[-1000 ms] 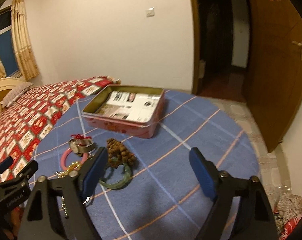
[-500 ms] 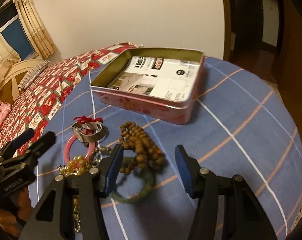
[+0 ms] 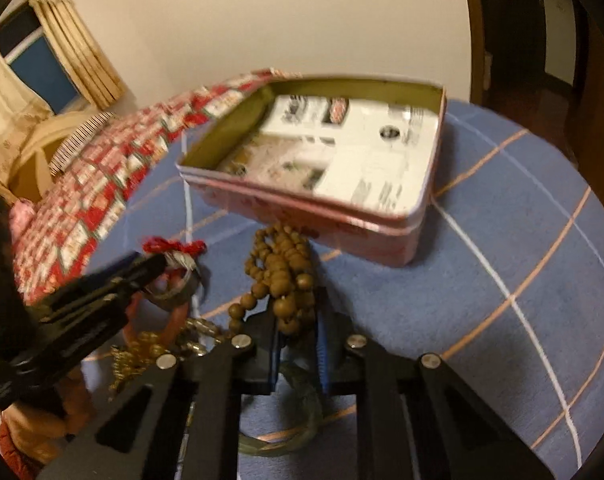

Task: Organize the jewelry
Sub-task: 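Grasp the brown wooden bead strand with the right tool while the left tool grasps the silver watch, then carry the beads into the pink tin and open the right tool while the left tool drops the watch there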

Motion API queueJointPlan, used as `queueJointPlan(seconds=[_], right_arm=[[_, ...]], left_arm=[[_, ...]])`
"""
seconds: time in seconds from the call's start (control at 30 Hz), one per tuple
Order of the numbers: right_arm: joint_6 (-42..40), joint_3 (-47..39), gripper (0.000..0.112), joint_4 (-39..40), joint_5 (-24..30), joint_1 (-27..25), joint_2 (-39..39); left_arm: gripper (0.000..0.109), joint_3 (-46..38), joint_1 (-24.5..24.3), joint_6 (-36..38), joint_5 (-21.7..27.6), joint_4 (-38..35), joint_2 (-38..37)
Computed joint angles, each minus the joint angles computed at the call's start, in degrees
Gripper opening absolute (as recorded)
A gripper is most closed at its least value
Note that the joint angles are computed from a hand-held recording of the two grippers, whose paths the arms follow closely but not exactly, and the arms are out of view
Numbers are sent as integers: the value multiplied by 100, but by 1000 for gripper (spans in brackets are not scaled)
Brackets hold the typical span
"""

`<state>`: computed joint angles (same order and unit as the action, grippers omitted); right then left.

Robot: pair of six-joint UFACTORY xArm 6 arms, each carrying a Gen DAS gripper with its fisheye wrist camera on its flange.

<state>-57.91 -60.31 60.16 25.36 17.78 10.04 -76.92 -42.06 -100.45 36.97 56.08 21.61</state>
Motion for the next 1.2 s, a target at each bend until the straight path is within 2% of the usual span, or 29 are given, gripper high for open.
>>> queueJointPlan(seconds=[0.13,0.2,0.23,0.33,0.4,0.5,0.53,0.6,0.63,0.67,0.7,0.73,0.8,0.9,0.93,1.0,1.03,1.07,1.1,1.2], right_arm=[[-662,94,18,602,167,-62,-345],[-888,94,18,829,154,-60,-468],[-1021,104,18,986,181,-85,-558],[-1315,33,18,1414,116,-59,-651],[-1487,-73,18,1618,-126,38,-622],[-1377,-337,18,1571,-448,134,-388],[-1255,-409,18,1496,-457,125,-302],[-1118,-420,18,1433,-398,90,-255],[-1126,-396,18,1447,-384,84,-254],[-1134,-367,18,1444,-402,92,-253],[-1116,-341,18,1412,-419,104,-240],[-1064,-322,18,1352,-404,104,-224],[-1019,-271,18,1306,-349,87,-239],[-1000,-220,18,1291,-290,75,-276],[-1003,-205,18,1305,-273,70,-288],[-1013,-176,18,1340,-255,63,-319],[-1015,-161,18,1349,-236,60,-339],[-1015,-147,18,1347,-227,58,-352],[-1013,-132,18,1345,-239,62,-365],[-1010,-94,18,1362,-281,80,-386]], left_arm=[[27,133,-88,29,87,137,-200],[7,270,-117,-54,64,272,-384],[3,405,-135,-204,28,449,-556],[3,541,-199,-459,220,842,-847],[3,558,-232,-505,387,1010,-957],[4,530,-302,-483,772,1116,-1022],[4,608,-270,-484,645,1087,-1066],[11,669,-143,-217,214,783,-1038],[32,669,-72,63,-43,435,-954],[61,650,-45,233,-141,191,-883],[71,617,-38,326,-199,15,-802],[75,597,-31,178,-284,64,-706],[75,535,-11,-33,-417,107,-565],[75,312,98,141,-488,-307,-235],[76,305,159,-38,-626,-185,-154],[74,368,227,-537,-814,152,-141],[61,416,252,-727,-939,351,-172],[37,438,241,-787,-952,485,-209],[30,406,173,-608,-726,439,-221],[30,469,103,-505,-600,385,-304]])
